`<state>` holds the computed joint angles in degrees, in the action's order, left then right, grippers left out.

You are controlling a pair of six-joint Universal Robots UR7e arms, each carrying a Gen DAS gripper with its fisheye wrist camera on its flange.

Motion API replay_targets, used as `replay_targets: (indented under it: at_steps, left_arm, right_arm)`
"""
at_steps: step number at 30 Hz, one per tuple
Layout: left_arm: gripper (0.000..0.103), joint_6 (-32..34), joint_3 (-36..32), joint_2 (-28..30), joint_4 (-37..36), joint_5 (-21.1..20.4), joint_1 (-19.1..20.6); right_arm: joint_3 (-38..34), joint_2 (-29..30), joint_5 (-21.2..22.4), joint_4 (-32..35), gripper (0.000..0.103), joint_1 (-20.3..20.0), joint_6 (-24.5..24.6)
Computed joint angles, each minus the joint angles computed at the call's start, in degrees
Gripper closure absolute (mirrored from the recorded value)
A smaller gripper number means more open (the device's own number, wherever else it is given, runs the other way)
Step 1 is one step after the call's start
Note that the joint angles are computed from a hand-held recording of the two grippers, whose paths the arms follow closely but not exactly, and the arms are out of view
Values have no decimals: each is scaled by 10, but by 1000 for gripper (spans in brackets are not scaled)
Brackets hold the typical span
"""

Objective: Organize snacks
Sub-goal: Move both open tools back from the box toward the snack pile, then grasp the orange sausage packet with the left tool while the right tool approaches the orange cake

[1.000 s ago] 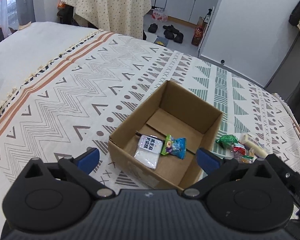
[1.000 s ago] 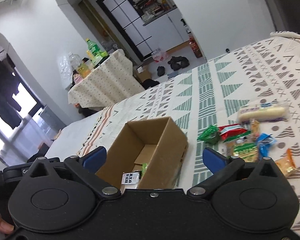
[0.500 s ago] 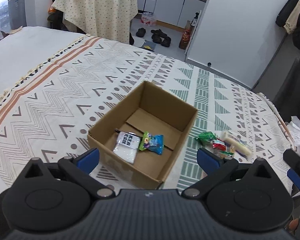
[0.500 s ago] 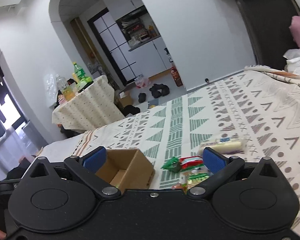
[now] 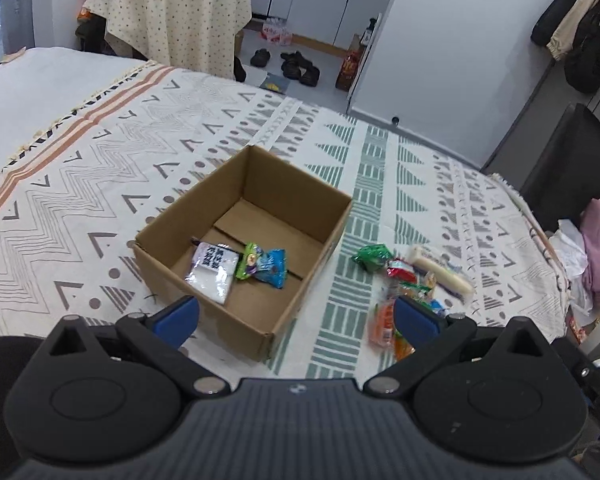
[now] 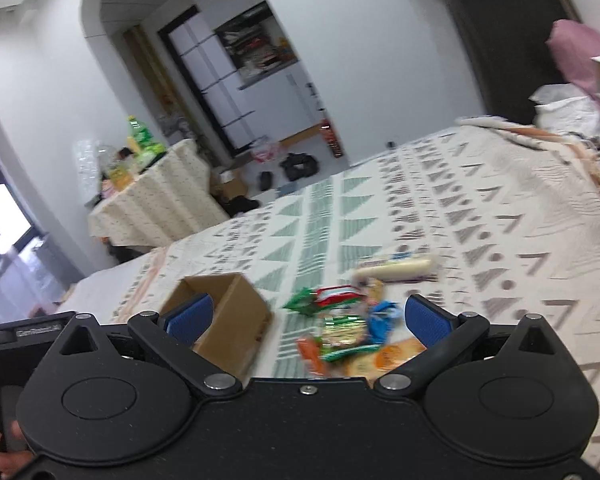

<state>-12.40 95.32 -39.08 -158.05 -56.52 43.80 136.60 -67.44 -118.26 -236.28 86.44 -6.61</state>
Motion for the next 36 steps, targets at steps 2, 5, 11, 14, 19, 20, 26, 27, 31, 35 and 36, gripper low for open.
replay_targets:
  at_steps: [2, 5, 11, 14, 19, 20, 26, 27, 31, 35, 36]
  left_arm:
    - [0, 3, 4, 3, -13, -1, -4]
    - [0, 0, 3, 9, -17, -7, -7]
    - [0, -14, -2, 24, -10, -15, -14]
    - [0, -23, -8, 34, 1, -26, -14]
    - [2, -26, -18, 58, -2, -41, -13]
    - [3, -28, -20, 63, -2, -45, -12]
    - [10, -29, -40, 92, -8, -59, -6]
    - [11, -30, -45, 97, -6, -61, -4]
    - [17, -38, -67, 119, 4, -69, 3]
    - [23, -42, -88, 141, 18, -73, 10]
    - [25, -44, -93, 145, 23, -74, 11]
  right_arm:
    - [6, -6, -6, 6, 0, -5, 17]
    - [14, -10, -6, 3, 0, -14, 40]
    - [18, -8, -25, -7, 1, -25, 81]
    - [25, -21, -14, 11, 4, -41, 120]
    - [28, -35, 7, 50, 9, -67, 171]
    - [28, -37, 15, 56, 10, -72, 177]
    - [26, -43, 54, 94, 19, -98, 214]
    - [25, -43, 57, 100, 20, -101, 217]
    - [14, -37, 65, 120, 21, -110, 228]
    - [1, -31, 73, 139, 22, -121, 245]
    - [-3, -29, 72, 144, 22, -122, 250]
